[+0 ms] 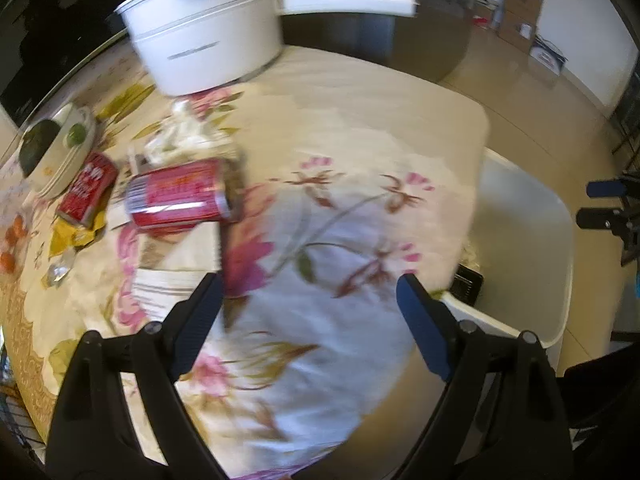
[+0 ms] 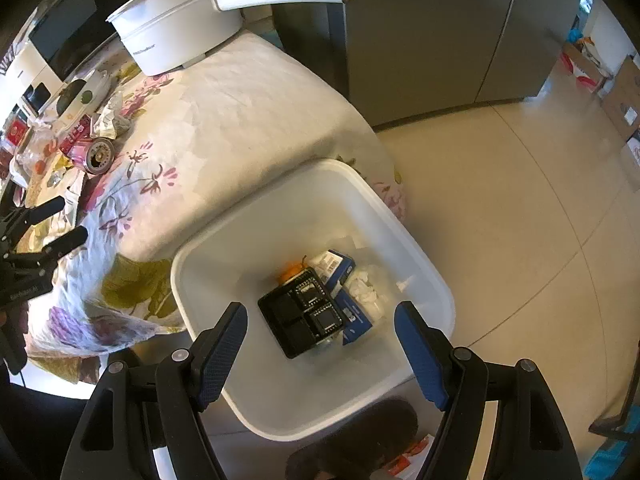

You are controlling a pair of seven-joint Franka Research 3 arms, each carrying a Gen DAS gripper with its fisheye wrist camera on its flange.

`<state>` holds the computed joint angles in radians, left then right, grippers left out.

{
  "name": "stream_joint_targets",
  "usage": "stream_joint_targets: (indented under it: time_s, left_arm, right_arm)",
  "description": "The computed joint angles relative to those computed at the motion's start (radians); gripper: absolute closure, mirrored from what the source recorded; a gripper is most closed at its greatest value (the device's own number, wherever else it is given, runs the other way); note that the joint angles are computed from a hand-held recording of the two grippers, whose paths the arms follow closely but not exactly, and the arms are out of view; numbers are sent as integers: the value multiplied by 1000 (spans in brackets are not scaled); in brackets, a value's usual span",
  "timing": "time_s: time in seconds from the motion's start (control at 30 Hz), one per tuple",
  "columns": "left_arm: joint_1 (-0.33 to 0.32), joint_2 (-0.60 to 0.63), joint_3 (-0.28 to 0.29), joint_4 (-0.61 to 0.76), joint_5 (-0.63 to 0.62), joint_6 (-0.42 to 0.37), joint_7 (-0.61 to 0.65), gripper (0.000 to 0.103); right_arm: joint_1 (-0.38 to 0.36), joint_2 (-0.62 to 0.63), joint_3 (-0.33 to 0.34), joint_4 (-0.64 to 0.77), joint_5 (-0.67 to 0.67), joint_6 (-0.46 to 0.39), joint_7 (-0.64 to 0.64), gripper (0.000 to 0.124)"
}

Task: Collect trash
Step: 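Move the left gripper to the white snack packet and grasp it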

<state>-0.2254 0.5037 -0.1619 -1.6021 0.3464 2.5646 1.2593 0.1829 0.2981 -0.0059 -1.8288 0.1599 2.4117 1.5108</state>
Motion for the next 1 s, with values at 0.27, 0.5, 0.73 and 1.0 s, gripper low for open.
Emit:
stream_joint_targets:
  time_s: [0.27, 0.5, 0.73, 1.0]
  left_arm:
    - [70, 3, 3, 18, -91, -40, -42, 11]
    - [128, 31, -6, 44, -190, -57, -81, 7]
    - [130, 87, 0, 93, -183, -70, -73, 7]
    - [103, 158, 21, 179, -119, -123, -46, 5]
  right_arm:
    - [21, 37, 8, 58, -4, -9, 23, 45]
    - [40, 75, 13, 111, -15, -31, 27, 43]
    - [53, 105, 18, 152, -16, -52, 21, 43]
    - [63, 127, 20, 181, -15, -69, 15, 43]
